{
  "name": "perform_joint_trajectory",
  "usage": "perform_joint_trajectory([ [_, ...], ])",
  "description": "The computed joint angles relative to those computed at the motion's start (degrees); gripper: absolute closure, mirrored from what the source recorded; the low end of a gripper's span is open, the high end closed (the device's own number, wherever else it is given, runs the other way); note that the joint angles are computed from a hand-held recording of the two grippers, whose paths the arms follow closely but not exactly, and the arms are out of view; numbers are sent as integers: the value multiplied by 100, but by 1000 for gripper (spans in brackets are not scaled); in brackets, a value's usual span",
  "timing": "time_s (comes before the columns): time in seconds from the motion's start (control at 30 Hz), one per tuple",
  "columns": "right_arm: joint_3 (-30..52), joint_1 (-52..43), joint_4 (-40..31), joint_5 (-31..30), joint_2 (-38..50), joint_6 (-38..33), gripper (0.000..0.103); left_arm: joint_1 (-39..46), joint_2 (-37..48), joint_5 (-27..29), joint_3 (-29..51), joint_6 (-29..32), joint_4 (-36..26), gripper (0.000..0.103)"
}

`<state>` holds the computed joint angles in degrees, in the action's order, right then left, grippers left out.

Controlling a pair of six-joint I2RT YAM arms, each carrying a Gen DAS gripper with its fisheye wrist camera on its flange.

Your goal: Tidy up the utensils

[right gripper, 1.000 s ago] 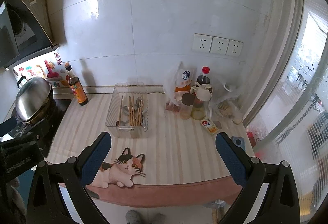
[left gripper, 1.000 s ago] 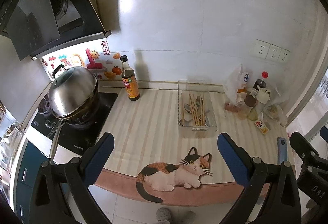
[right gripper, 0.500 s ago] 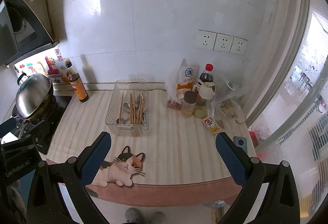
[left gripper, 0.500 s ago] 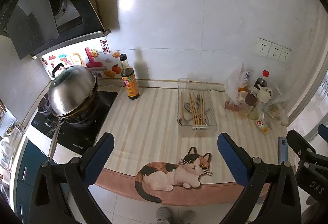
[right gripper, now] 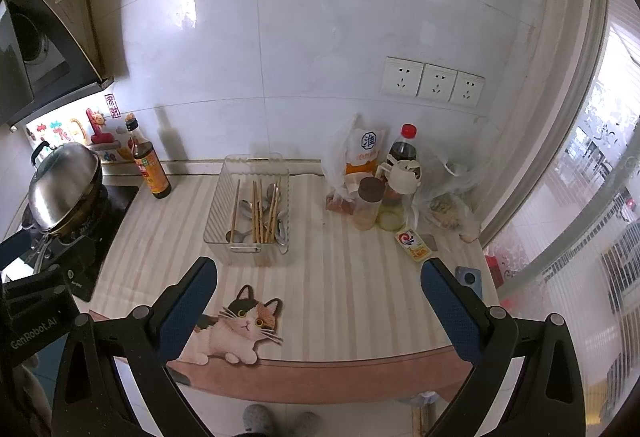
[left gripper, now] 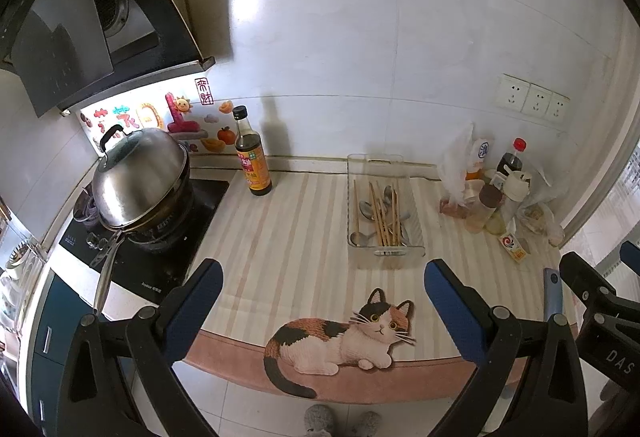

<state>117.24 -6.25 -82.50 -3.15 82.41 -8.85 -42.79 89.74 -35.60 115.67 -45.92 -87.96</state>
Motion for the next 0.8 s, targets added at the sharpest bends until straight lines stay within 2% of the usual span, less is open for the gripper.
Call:
perform_joint_trajectory([
  [0.8,-156,-25,25,-125,-66,-111,0,35,-27,-15,-72,0,25,0],
])
